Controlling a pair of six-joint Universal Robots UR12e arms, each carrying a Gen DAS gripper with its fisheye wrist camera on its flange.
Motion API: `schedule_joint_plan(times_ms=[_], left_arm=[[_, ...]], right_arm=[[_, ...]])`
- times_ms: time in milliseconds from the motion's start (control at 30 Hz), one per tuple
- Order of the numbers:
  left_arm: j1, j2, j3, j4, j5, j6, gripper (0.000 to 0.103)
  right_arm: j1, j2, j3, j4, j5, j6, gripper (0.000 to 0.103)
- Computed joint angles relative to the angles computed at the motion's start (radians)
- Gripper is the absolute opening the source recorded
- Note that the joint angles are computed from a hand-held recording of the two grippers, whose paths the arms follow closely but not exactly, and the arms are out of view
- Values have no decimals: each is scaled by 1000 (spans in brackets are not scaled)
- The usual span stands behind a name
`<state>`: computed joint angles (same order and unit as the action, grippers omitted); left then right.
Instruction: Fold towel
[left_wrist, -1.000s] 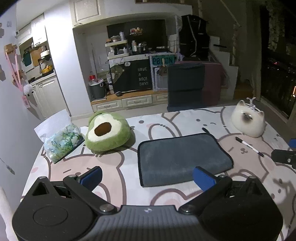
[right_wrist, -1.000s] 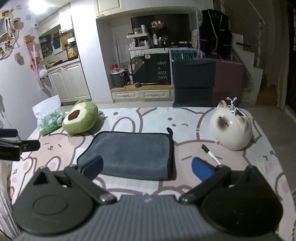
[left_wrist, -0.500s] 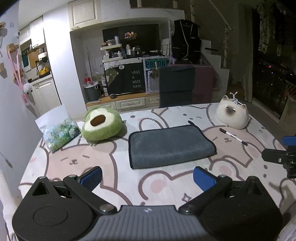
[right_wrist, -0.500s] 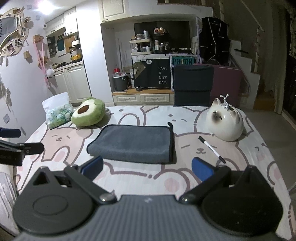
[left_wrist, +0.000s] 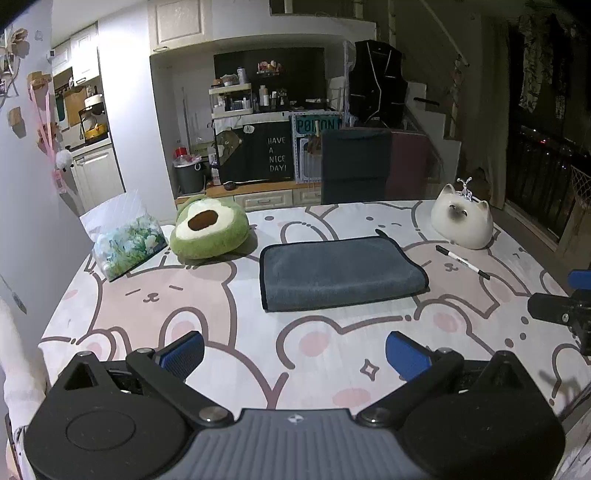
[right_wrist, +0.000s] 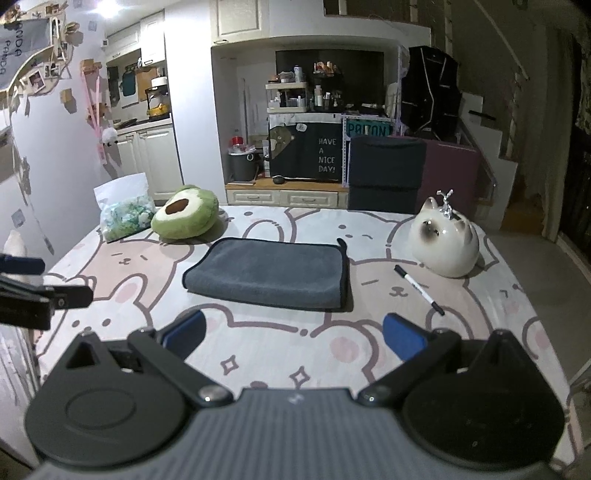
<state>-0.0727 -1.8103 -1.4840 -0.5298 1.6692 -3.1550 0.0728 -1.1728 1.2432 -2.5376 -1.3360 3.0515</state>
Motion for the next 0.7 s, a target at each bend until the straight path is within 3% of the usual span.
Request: schedule_joint_plan(times_ms=[700], left_arm=[[5, 18, -30, 14, 3, -34, 103]], right_arm=[[4, -19, 34, -33, -22, -23, 103]])
